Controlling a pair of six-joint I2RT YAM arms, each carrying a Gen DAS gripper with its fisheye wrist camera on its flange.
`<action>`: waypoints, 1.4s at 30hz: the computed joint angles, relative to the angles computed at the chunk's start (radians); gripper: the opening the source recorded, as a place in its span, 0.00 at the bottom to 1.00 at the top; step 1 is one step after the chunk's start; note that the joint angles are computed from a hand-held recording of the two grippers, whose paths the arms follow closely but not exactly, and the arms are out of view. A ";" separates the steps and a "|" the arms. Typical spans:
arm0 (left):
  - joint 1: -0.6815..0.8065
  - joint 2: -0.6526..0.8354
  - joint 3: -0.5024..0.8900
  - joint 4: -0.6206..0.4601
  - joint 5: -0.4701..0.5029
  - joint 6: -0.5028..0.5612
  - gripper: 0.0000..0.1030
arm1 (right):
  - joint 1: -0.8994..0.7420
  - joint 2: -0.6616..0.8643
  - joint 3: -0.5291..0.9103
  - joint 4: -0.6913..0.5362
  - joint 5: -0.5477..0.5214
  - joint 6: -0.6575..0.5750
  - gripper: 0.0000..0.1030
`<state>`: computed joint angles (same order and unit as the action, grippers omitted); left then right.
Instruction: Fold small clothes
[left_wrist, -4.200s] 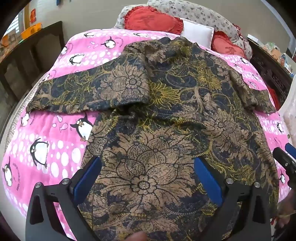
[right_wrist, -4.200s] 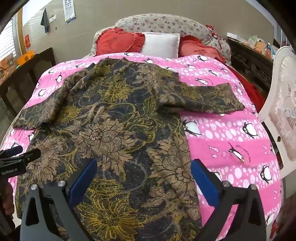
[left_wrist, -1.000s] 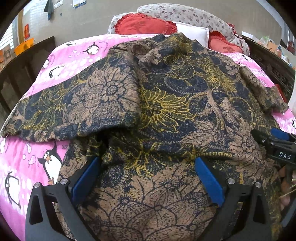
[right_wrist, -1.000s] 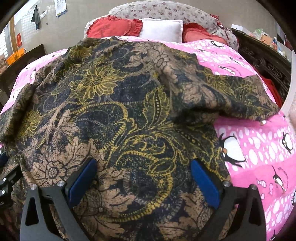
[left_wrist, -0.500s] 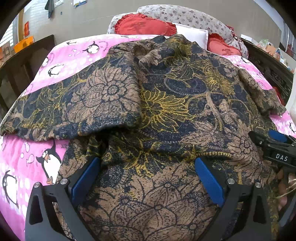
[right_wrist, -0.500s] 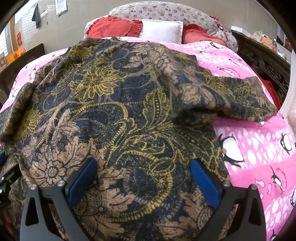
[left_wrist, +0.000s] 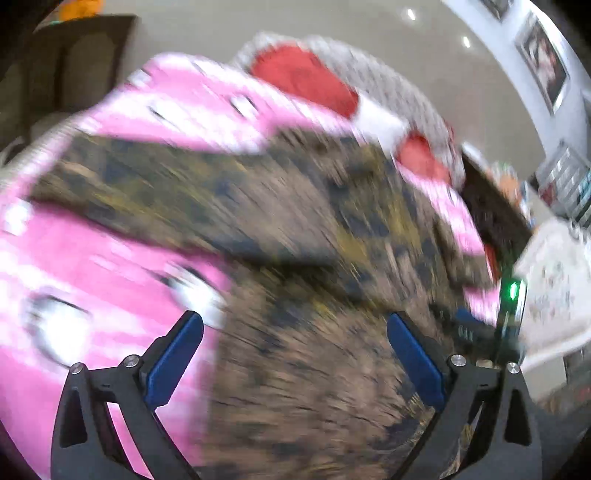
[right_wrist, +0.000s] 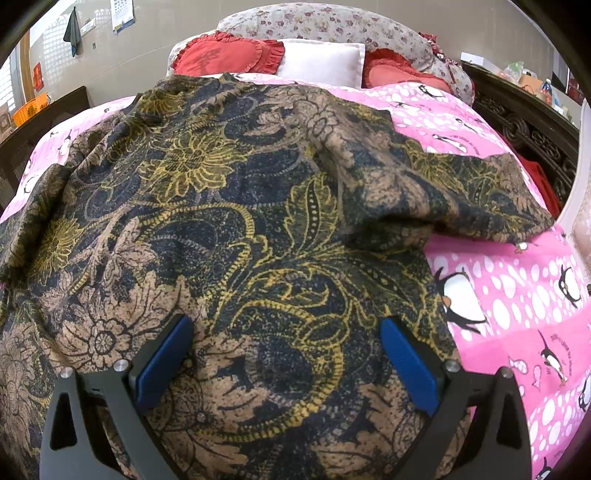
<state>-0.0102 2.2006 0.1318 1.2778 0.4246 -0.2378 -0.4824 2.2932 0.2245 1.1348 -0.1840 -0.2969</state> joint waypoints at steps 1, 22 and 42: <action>0.100 -0.043 -0.009 -0.031 0.029 0.037 0.82 | -0.001 -0.001 0.001 -0.002 -0.001 0.000 1.00; 0.523 0.097 0.581 -0.676 0.260 -0.060 0.60 | -0.005 0.001 -0.006 0.009 -0.003 -0.004 1.00; 0.763 -0.660 0.342 -0.716 0.159 0.077 0.00 | -0.005 0.004 -0.007 0.015 0.000 -0.007 1.00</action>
<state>0.7525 1.5403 0.4735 0.5620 0.5835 -0.1603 -0.4877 2.2971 0.2176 1.1500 -0.1839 -0.3034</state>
